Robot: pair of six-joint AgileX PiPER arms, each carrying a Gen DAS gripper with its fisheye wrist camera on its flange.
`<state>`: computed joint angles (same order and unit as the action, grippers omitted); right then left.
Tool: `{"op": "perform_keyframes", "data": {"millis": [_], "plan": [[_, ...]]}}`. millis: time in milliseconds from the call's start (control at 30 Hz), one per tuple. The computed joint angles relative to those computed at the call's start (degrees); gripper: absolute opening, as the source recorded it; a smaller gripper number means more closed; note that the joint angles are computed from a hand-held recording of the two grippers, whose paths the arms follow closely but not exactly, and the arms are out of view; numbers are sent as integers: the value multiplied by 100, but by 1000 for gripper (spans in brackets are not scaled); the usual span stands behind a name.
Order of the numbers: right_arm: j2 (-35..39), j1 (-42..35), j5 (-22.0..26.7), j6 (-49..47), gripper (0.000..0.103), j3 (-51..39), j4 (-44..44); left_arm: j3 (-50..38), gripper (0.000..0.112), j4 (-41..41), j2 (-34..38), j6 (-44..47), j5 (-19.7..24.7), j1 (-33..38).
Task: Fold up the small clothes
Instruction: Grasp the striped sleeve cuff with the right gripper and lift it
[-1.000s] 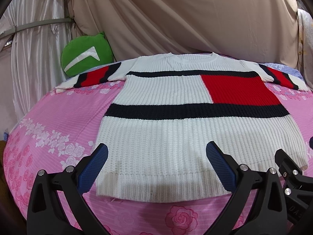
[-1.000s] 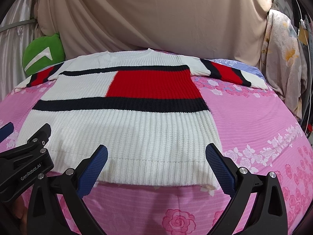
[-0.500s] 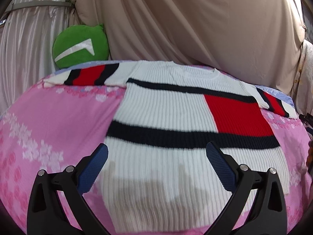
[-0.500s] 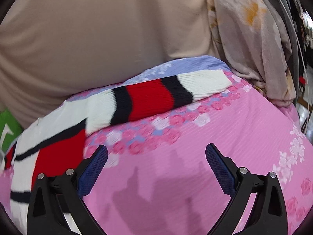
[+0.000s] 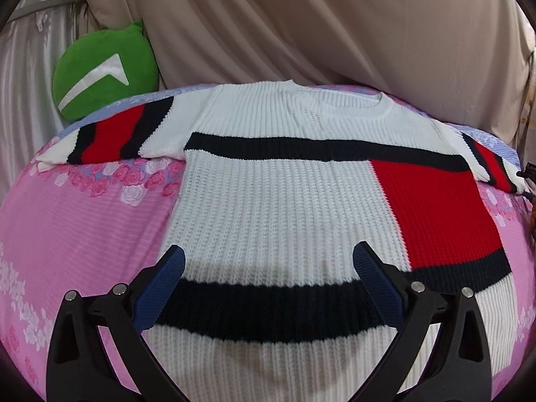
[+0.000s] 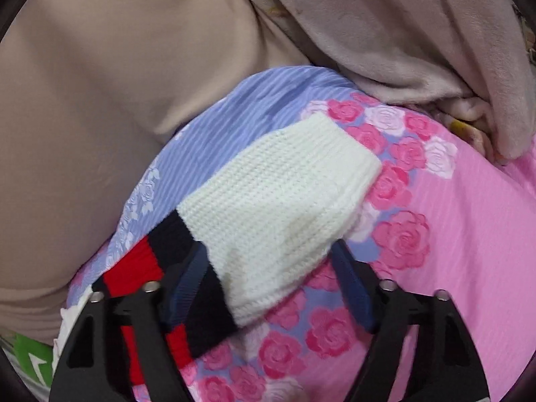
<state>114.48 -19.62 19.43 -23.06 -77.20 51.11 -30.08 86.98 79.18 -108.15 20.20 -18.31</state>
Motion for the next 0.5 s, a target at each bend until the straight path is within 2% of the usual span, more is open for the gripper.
{"op": "perform_keyframes", "data": {"millis": [67, 133, 267, 367, 500], "plan": [[52, 164, 261, 35, 7, -356, 38, -102, 98, 200, 87, -43, 12, 129], [-256, 561, 128, -166, 7, -422, 241, -151, 98, 336, 34, -22, 65, 196], [-1025, 2123, -56, -1184, 7, -523, 713, -325, 98, 265, -207, 357, 328, 279], [-959, 3707, 13, -705, 7, -1111, -386, -639, 98, 0, -202, 806, 30, 594], [370, 5444, 487, 576, 12, -2643, -2098, -1199, 98, -687, 207, 1515, -714, 1182]]}}
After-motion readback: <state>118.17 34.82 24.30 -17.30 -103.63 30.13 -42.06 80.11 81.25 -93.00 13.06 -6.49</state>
